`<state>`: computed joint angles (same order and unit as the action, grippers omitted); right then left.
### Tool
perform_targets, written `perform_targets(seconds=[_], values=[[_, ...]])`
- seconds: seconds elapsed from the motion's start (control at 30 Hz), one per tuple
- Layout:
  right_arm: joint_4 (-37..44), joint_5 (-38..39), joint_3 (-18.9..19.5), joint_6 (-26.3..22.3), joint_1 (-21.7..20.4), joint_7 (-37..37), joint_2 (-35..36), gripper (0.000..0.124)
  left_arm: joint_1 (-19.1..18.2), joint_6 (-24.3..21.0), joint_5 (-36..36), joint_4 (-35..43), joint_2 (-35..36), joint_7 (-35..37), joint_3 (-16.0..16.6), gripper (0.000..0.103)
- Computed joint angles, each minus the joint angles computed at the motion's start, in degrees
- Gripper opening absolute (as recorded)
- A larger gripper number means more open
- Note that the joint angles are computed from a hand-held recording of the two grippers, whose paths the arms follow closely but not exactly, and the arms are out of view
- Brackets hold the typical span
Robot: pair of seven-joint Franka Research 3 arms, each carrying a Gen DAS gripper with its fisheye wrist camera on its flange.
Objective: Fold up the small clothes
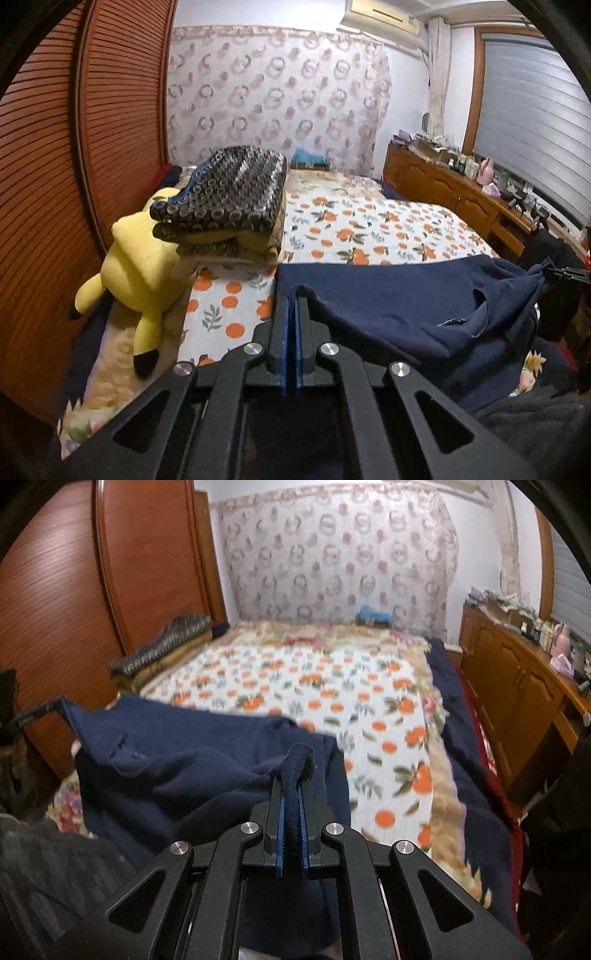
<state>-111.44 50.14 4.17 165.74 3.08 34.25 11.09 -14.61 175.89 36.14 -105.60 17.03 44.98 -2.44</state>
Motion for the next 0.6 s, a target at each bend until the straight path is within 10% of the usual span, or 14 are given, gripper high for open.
perform_targets(seconds=[0.17,0.6], values=[[0.3,-9.3,-2.1,0.0,1.1,8.4,3.3,0.005,6.8,-3.2,-10.5,0.3,1.8,12.2,-8.5,0.0],[0.3,-14.1,-1.1,-1.4,-0.4,11.8,2.3,0.009,4.6,-4.7,-13.1,3.5,3.8,13.5,-4.4,0.037]])
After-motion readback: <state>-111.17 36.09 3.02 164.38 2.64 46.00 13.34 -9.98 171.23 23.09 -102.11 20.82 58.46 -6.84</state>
